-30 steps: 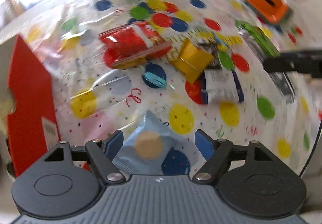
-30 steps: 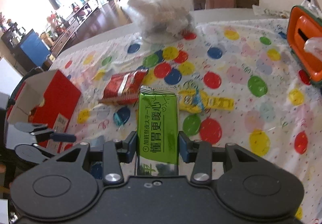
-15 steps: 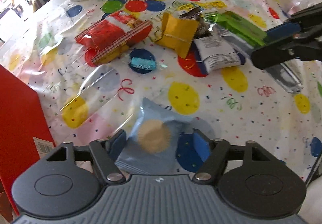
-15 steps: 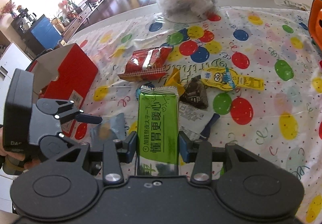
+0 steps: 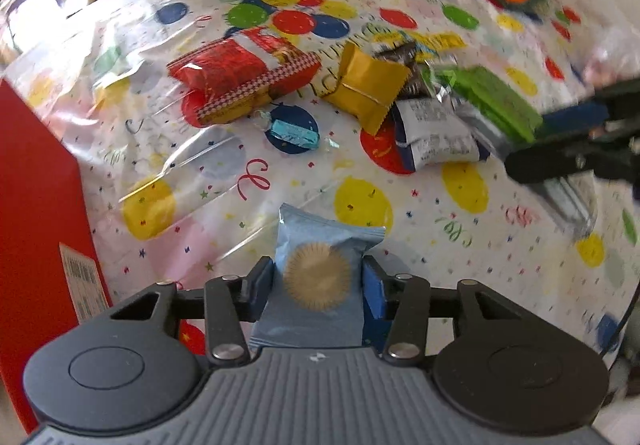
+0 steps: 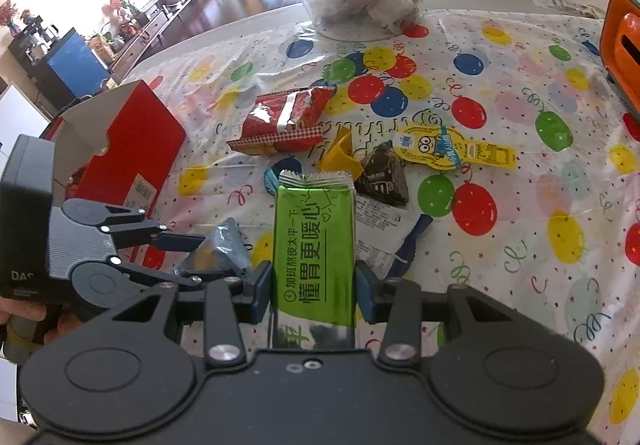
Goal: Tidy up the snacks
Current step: 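Carry the green packet and blue cookie packet over the box with both grippers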
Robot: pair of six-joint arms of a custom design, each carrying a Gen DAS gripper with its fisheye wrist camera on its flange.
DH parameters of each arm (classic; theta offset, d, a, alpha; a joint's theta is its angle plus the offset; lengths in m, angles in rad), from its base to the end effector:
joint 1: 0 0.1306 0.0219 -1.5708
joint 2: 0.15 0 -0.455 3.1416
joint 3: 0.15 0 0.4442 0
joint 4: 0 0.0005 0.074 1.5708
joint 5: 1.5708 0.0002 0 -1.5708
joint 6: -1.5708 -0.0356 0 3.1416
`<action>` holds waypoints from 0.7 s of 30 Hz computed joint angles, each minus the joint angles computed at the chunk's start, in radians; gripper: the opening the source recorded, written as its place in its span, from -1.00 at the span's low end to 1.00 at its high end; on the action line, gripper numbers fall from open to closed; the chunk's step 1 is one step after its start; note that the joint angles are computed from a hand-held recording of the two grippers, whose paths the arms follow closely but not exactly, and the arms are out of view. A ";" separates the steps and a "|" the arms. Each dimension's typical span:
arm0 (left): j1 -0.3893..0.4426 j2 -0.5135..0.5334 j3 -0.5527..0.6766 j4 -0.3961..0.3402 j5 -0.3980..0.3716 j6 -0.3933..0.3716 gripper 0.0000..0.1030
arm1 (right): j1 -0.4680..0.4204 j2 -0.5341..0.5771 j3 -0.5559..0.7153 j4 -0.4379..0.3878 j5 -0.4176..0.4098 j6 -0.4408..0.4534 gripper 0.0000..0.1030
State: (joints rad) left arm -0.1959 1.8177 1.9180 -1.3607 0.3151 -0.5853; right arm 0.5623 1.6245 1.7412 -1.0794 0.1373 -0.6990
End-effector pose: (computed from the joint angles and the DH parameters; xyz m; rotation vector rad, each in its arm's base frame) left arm 0.6574 -0.1422 0.4920 1.1133 2.5238 -0.3464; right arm 0.5252 0.3246 0.5381 0.2293 2.5428 0.3305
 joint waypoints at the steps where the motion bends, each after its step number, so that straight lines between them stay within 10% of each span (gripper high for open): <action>1: 0.004 -0.001 0.004 -0.003 0.012 0.018 -0.10 | 0.003 0.000 0.003 -0.005 0.008 -0.005 -0.20; 21: 0.146 -0.046 0.167 -0.086 0.152 0.104 -0.10 | 0.103 0.097 0.252 -0.072 0.157 -0.022 -0.20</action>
State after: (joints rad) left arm -0.0498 1.7719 2.0850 -1.4469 0.4673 -0.4815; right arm 0.6649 1.7215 1.9928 -1.1519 0.2945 -0.7212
